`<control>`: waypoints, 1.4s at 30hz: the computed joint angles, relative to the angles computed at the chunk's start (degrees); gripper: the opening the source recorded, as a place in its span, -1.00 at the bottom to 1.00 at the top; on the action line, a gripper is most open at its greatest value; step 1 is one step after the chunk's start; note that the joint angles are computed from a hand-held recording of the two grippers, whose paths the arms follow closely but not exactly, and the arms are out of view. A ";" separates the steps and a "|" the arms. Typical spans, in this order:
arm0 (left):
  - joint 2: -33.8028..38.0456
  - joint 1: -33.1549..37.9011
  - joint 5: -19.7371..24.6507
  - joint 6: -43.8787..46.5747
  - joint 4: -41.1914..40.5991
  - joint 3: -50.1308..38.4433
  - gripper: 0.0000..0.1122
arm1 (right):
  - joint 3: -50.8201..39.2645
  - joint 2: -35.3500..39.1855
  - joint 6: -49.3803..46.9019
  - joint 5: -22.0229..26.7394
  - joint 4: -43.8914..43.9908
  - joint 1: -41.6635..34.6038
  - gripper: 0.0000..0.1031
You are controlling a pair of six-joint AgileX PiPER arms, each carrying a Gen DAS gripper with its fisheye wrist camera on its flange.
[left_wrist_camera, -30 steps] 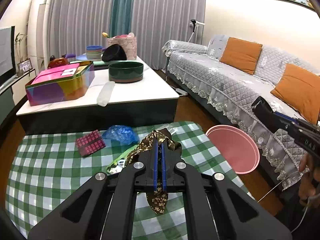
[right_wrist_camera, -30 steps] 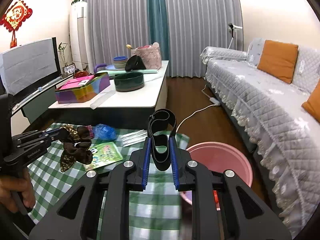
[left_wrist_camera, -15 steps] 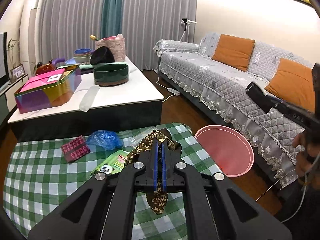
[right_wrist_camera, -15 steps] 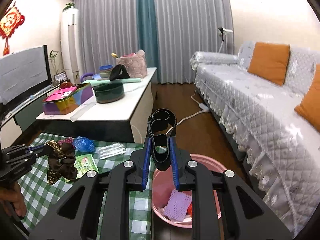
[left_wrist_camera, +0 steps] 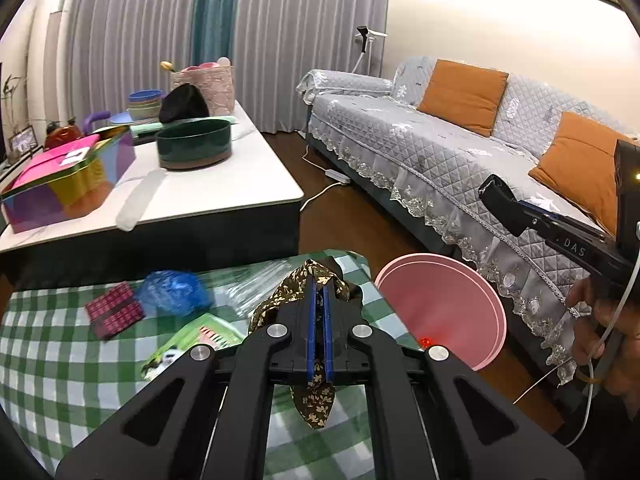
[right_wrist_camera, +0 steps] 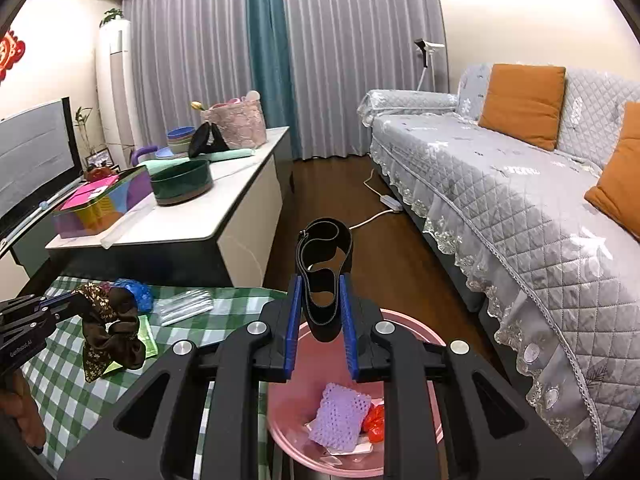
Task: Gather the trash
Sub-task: 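Carry the band and scrunchie over the pink bin and open both tools, then move both tools back over the table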
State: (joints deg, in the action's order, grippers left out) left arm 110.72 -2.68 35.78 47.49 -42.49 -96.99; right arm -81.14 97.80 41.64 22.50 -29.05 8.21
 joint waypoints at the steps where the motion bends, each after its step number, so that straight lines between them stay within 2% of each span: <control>1: 0.54 -0.46 -0.01 -0.48 0.36 -0.78 -0.94 | -0.30 0.39 -0.22 0.33 0.18 -0.22 -0.62; 16: 12.00 -9.75 3.64 -10.46 7.21 -17.44 -0.94 | -0.40 3.98 -7.66 0.22 8.49 -6.19 -0.61; 19: 15.01 -11.17 6.34 -12.01 7.46 -22.35 -0.93 | -0.58 4.47 -7.26 0.88 8.32 -6.60 -0.41; 20: 16.65 -11.75 8.19 -13.24 7.99 -25.11 -0.82 | -1.08 4.87 -7.67 1.76 9.07 -6.85 -0.03; 21: 17.48 -11.95 9.24 -13.94 8.20 -26.45 -0.71 | -1.03 4.93 -7.53 1.89 9.30 -7.09 0.21; 22: 17.77 -12.08 9.59 -14.24 7.91 -26.85 -0.49 | -0.55 4.76 -6.16 1.43 8.53 -7.34 0.23; 23: 17.67 -12.09 9.52 -14.08 7.08 -26.57 -0.41 | -0.44 4.72 -5.69 1.33 8.22 -7.51 0.23; 35: 9.11 -9.07 5.56 -10.85 4.54 -12.09 -0.41 | -1.23 4.32 -6.04 1.34 8.64 -6.00 0.27; 42: 2.83 -3.43 3.75 -4.69 0.51 -2.66 -0.41 | -2.38 3.13 -4.00 3.00 6.92 -1.53 0.27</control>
